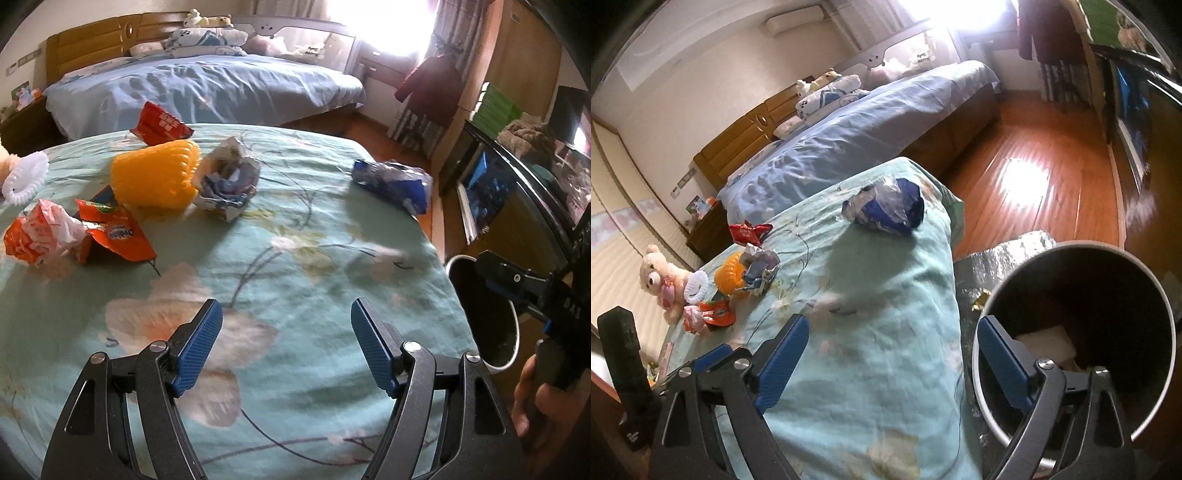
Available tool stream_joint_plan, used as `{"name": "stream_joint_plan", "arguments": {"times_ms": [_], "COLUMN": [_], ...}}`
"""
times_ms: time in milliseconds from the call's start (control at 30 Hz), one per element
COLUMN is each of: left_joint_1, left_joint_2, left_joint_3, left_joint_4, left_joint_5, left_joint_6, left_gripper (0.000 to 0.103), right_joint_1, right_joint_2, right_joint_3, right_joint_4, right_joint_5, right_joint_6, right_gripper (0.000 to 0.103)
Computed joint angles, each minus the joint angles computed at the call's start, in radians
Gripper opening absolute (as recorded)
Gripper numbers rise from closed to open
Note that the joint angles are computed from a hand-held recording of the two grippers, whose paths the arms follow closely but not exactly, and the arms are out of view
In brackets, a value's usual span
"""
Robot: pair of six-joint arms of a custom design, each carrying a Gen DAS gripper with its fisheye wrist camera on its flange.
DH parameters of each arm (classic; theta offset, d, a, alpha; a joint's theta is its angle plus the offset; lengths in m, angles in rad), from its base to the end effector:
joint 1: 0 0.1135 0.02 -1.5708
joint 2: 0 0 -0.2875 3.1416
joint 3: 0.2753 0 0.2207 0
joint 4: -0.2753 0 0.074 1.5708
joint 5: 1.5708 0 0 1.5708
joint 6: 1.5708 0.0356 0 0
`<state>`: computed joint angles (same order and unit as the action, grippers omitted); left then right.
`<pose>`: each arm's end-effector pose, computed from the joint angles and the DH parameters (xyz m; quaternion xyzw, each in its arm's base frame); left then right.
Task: Collect trash
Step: 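Move both open tools back toward the remaining wrappers on the table, then grasp the crumpled foil wrapper with the left tool while the right tool grasps the blue bag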
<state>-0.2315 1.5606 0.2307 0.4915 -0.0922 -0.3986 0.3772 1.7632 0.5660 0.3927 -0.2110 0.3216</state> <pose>0.1946 -0.0425 0.1277 -0.0943 0.9281 -0.0699 0.3534 0.2611 0.1115 0.1415 -0.0650 0.9209 0.2190 0.3159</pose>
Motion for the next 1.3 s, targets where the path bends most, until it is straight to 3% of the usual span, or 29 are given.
{"name": "stream_joint_plan", "arguments": {"times_ms": [300,667,1000,1067,1100,1133,1167,1300], "left_joint_1": [0.159,0.244,0.24,0.231,0.23,0.233,0.235,0.224], "left_joint_2": [0.113,0.238,0.263,0.264,0.266,0.27,0.274,0.248], "left_joint_3": [0.097,0.237,0.251,0.248,0.25,0.254,0.254,0.229], "left_joint_4": [0.0,-0.033,0.011,0.026,0.028,0.03,0.038,0.069], "left_joint_5": [0.086,0.109,0.105,0.097,0.1,0.111,0.131,0.136], "left_joint_6": [0.062,0.078,0.07,0.073,0.077,0.084,0.094,0.112], "left_gripper": [0.074,0.074,0.074,0.064,0.051,0.036,0.03,0.022], "right_joint_1": [0.006,0.012,0.012,0.019,0.022,0.025,0.028,0.031], "right_joint_2": [0.138,0.315,0.371,0.37,0.37,0.373,0.367,0.326], "right_joint_3": [0.213,0.477,0.538,0.529,0.53,0.538,0.528,0.477], "right_joint_4": [-0.104,-0.235,-0.231,-0.222,-0.229,-0.24,-0.232,-0.208], "right_joint_5": [0.021,0.008,0.021,0.037,0.046,0.052,0.059,0.049], "right_joint_6": [-0.102,-0.183,-0.19,-0.191,-0.191,-0.19,-0.19,-0.182], "right_gripper": [0.094,0.094,0.091,0.077,0.062,0.06,0.059,0.053]}}
